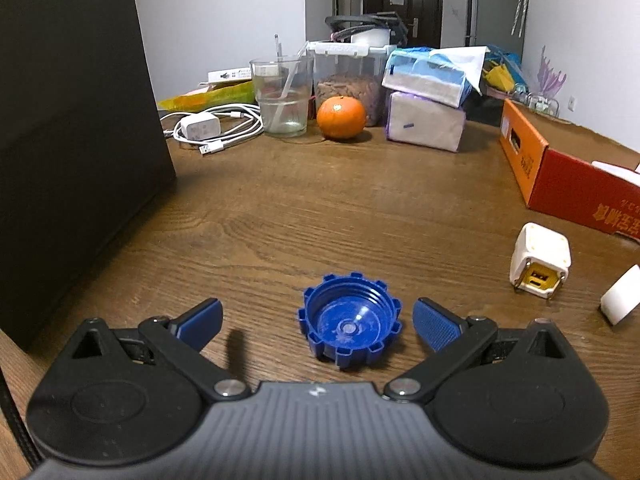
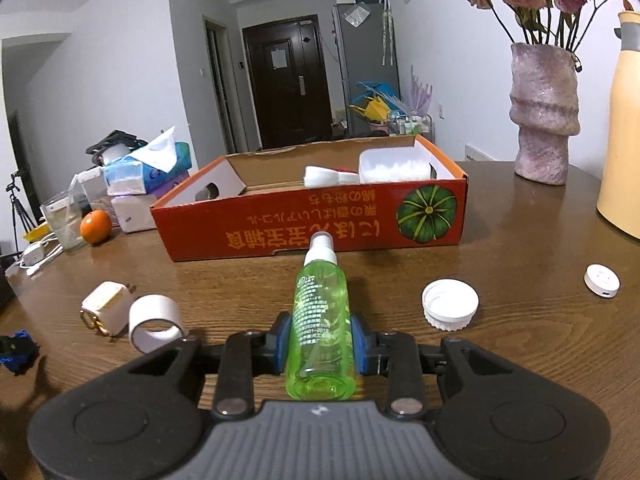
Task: Organize rigid objects
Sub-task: 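Grasp the green spray bottle with the right gripper while the left grasps the blue cap, then lift and carry the spray bottle and blue cap over the cardboard box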
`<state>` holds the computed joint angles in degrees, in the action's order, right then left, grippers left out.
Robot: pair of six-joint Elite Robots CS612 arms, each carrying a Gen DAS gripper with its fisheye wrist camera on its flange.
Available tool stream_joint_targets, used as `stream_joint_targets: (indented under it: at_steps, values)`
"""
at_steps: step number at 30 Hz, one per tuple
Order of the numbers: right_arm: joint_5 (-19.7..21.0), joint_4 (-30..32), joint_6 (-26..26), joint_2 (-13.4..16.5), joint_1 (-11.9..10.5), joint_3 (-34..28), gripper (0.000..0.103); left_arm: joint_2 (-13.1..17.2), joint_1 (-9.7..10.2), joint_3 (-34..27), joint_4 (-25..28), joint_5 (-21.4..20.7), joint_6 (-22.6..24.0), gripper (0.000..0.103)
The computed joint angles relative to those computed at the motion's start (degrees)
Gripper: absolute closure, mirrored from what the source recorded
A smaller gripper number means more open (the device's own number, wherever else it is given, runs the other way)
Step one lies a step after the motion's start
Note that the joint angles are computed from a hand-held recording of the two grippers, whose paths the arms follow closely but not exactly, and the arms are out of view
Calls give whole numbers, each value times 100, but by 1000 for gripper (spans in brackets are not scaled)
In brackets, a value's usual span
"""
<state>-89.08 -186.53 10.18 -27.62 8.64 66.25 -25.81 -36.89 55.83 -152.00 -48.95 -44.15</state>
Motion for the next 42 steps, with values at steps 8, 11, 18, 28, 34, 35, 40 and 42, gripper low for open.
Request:
stream_joint_targets:
  at_steps: [8,11,18,28,34,35,40,42]
  values:
    - [87,-54,-36,-18,-2,31,73,44,-1,-59,-52,-46,144,8]
    - [110,-71,-51,-23,0,41,73,53,14,-75,-104,-206,240,29]
    - [178,-136,-96,-40,6,77,73,47,2,-41,-248,-279,228,48]
    - [315,-332,-201,-84,17,177,73,24,-93,36,-539,-178,347,48]
    - [402,-486,-194,-116,8,231,73,32,-161,12,-749,-169,426,48]
    - [415,-511,-187,-123,5,240,73,36,-173,-2,-784,-171,438,48]
    - [461,-655,-142,-162,-7,291,73,84,-226,-145,-976,-227,595,48]
    - [483,-716,-134,-176,-14,308,73,121,-245,-239,-1029,-252,688,48]
